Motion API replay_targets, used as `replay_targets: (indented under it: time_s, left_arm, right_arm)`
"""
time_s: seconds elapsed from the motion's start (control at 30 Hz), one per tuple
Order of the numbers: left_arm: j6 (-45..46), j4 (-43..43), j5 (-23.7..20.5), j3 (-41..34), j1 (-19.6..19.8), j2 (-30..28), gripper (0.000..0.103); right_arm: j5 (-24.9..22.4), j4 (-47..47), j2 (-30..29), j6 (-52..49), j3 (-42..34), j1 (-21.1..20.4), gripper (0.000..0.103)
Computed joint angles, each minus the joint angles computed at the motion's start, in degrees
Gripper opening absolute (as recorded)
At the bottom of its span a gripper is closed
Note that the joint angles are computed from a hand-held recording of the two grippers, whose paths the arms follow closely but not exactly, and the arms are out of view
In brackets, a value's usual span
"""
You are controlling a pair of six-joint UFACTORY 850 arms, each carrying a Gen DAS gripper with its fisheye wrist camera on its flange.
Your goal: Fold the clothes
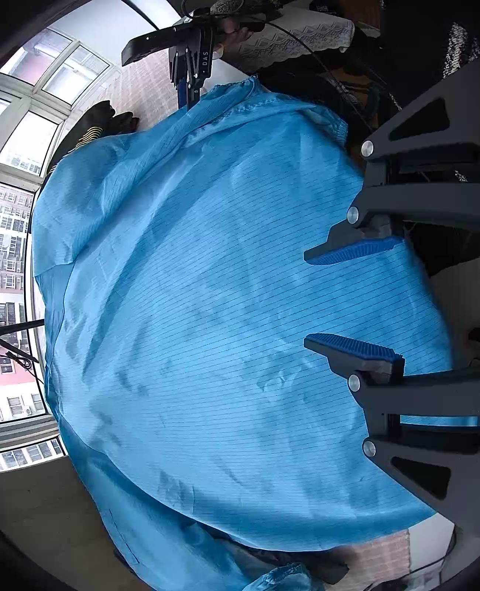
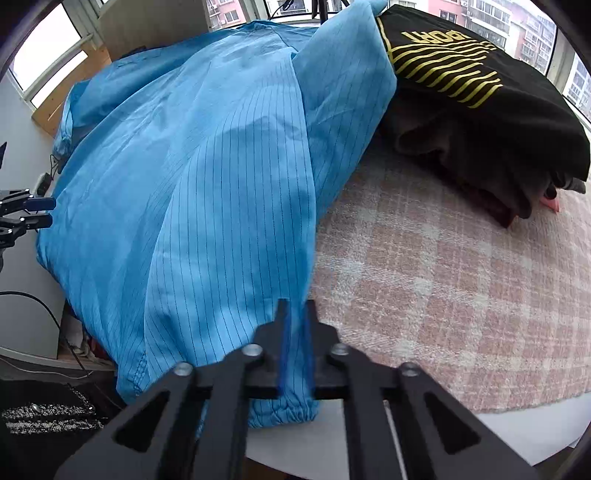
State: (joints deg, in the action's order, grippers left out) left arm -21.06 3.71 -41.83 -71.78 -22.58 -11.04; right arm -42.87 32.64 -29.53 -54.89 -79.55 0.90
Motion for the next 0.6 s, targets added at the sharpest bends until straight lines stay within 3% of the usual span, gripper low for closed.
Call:
replay_targets:
  time_s: [0.3,0.37,0.5,0.6]
  left_arm:
    - [1.5,-1.7,1.0,1.6,0.0,1.1,0.037]
    - [1.9,-2.1,1.5,2.6,0.0,2.1,0.037]
    - [1.9,-2.0,2.3,5.3,-0.1,4.8,0.037]
    - [-0.3,-0.6,2.2,7.9,0.1,7.6,0.037]
  right_arm:
    - [-7.8,16.9,6.9,-4.1,-1.4,-6.3,0.001]
    - [-4.5,15.0,9.0,-5.6,-1.4,-5.2,0.001]
    - [-8.4,15.0,7.5,-0.5,-3.5,-3.4,0.001]
    - [-8.0,17.6,9.2,-3.9,-0.1,1.7,0.001]
